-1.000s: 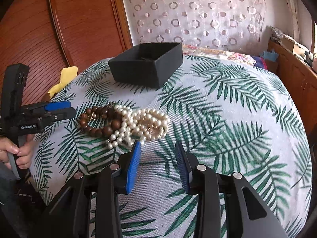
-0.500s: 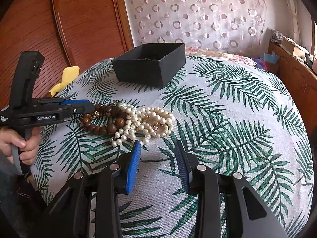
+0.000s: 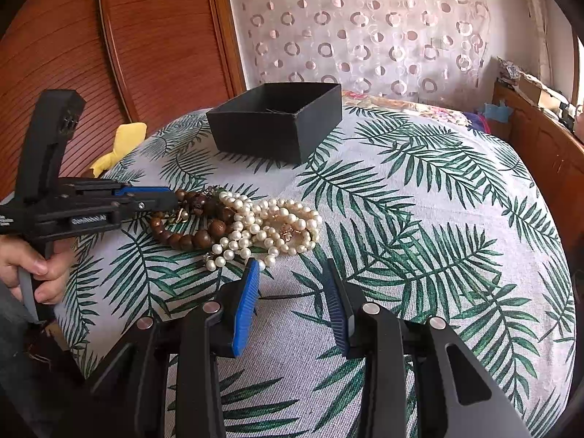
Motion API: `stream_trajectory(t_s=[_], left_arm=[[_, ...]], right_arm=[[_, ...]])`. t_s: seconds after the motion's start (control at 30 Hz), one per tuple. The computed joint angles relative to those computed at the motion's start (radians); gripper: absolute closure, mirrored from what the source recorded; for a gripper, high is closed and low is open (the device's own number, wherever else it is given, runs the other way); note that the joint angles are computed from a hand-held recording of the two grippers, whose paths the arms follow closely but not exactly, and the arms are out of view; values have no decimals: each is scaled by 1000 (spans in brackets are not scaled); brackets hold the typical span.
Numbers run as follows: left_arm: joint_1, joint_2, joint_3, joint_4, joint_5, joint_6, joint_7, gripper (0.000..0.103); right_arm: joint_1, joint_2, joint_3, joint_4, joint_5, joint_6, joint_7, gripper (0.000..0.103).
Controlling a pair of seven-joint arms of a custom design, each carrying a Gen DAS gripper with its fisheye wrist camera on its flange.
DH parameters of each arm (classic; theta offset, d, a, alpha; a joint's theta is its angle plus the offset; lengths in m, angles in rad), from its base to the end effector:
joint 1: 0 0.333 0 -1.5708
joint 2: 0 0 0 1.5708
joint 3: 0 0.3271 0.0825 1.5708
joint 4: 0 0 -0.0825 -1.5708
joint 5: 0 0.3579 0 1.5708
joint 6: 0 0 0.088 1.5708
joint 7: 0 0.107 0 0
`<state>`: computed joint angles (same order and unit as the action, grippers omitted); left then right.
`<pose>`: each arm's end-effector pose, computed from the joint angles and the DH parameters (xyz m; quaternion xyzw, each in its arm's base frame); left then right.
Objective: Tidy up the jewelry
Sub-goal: 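Close the left tool on the wooden bead bracelet and lift it toward the box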
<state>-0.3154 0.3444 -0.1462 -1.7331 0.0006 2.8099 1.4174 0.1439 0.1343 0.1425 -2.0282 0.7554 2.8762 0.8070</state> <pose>0.6126 -0.2895 0.4929 -0.5607 0.7456 -0.3291 0.1466 0.5840 0.1277 0.4789 -0.7612 0.5165 -0.1595 0.3584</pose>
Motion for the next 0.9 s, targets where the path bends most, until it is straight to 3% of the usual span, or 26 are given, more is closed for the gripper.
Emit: stream_trajectory(t_s=[0.4,0.63,0.9], left_arm=[[-2,-108,-24,-94,-21,135,33,91],[-30,-149,14,-137,48,173,-30,91],[-11,-174,12,-176,73,196,-66,91]], right_arm=[[0,0,-1,2,15,-10,-6,64],[1,-2,-3,-1,13,-6,-6,64],[7,4,0,19,-53,-13,24,64]])
